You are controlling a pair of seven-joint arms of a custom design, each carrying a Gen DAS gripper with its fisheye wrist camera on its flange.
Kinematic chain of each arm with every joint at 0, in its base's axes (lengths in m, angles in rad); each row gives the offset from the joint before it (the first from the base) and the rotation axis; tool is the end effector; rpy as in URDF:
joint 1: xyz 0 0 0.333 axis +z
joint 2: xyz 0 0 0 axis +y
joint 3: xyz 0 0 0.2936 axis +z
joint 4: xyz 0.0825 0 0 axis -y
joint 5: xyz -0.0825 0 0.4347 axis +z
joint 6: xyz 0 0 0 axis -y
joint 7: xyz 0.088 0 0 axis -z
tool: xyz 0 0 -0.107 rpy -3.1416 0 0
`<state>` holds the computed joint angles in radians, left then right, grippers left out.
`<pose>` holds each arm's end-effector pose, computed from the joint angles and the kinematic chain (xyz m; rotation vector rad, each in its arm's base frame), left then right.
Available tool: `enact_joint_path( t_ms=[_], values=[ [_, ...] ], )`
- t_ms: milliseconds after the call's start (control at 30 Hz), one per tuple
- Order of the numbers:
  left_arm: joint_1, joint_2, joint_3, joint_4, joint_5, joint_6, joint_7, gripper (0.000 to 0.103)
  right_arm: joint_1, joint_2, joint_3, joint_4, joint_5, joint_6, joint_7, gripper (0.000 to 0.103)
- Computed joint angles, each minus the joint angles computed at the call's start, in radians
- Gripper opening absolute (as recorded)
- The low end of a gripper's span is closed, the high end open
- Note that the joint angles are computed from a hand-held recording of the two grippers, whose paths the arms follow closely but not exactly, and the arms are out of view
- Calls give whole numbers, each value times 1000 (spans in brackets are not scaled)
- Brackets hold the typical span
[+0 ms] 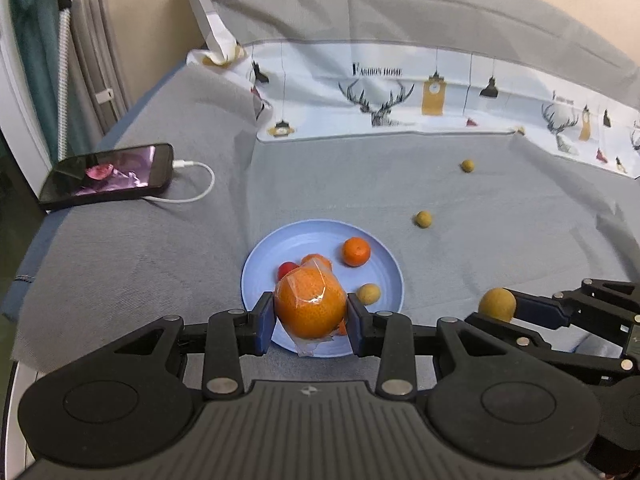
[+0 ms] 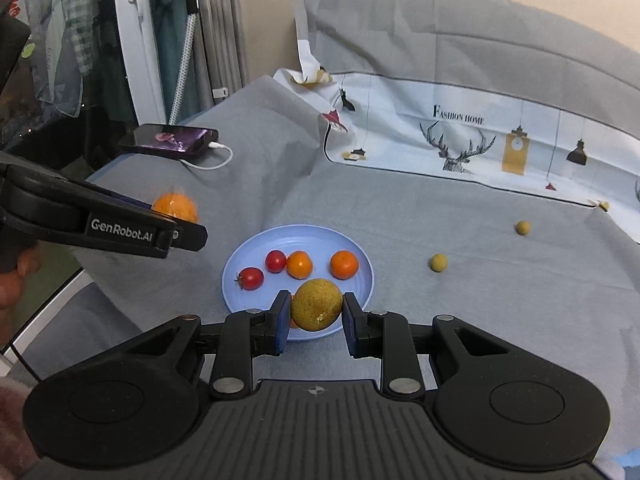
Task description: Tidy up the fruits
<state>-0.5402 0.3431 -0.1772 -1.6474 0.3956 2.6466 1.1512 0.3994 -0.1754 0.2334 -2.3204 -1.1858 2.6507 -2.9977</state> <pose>0.5609 -0.4837 0.4510 -1.2913 2.3115 -0.8128 0.4360 0.3520 0.4007 -1.5560 1.7575 -0.7583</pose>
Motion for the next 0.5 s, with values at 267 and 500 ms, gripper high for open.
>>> enact_joint_path(
  t_ms=[267,500],
  values=[
    [-27,228,20,275,-43,-123,94,40,-19,181,-75,123,26,110,-97,28],
    [-71,459,65,582,-70,-245,158,40,-6,327,-145,222,148,177,-253,28]
  ],
)
